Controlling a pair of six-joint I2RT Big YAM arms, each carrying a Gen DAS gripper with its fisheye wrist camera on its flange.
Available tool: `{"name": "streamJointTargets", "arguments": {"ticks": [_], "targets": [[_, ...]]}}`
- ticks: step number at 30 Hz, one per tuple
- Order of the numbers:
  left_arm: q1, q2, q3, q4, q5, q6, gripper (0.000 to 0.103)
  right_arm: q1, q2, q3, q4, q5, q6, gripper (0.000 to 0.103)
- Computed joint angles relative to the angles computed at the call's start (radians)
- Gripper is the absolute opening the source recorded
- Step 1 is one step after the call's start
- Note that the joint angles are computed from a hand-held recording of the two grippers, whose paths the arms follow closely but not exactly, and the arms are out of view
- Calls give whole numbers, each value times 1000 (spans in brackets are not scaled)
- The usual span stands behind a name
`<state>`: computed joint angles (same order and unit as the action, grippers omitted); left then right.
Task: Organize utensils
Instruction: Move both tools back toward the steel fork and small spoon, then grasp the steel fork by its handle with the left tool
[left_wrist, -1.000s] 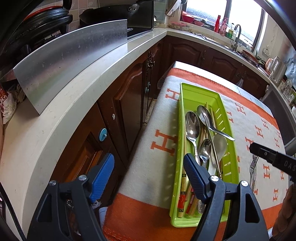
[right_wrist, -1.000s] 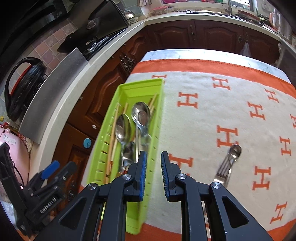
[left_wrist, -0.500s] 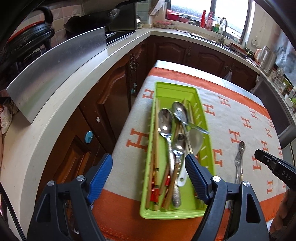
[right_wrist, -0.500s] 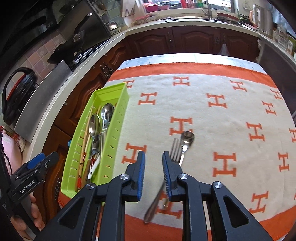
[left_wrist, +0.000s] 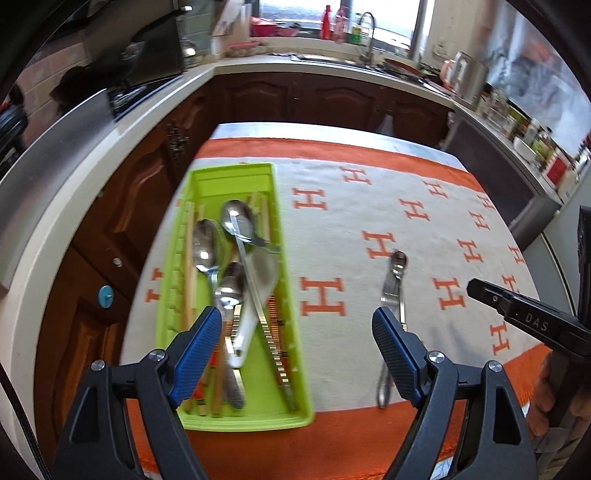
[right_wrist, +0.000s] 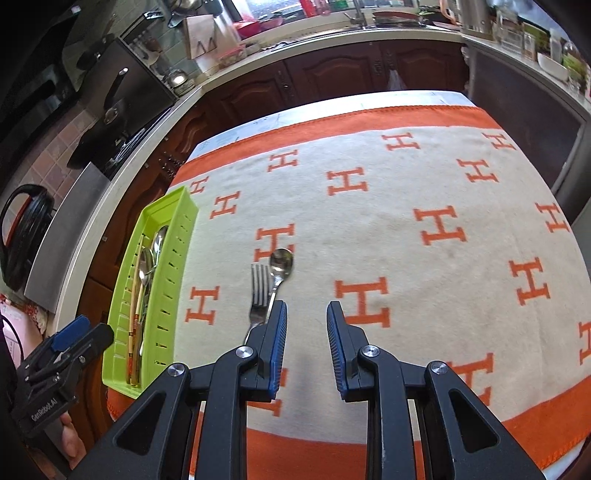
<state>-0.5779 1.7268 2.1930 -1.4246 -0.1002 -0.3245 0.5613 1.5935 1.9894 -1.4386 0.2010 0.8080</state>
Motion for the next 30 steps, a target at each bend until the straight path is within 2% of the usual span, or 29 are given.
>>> {"name": "streamJointTargets", "arguments": {"ticks": [5, 10, 16, 21, 26, 30], "targets": [[-46, 51, 43, -11, 13, 22, 81, -22, -47, -77, 32, -24, 15, 23], [-64, 124, 117, -75, 55, 16, 61, -42, -82, -141, 69, -58, 16, 23], [-70, 192, 179, -138, 94, -9, 49, -57, -103, -186, 105, -93, -1, 23], [-80, 236, 218, -173, 105, -11, 47, -70, -114, -212, 128, -118, -7, 23], [-85, 268, 236, -203, 116, -17, 38, -78, -126, -238, 147, -136, -7, 23], [-88, 278, 247, -206, 97, -16, 38, -84, -130, -253, 162, -151, -6, 23]]}}
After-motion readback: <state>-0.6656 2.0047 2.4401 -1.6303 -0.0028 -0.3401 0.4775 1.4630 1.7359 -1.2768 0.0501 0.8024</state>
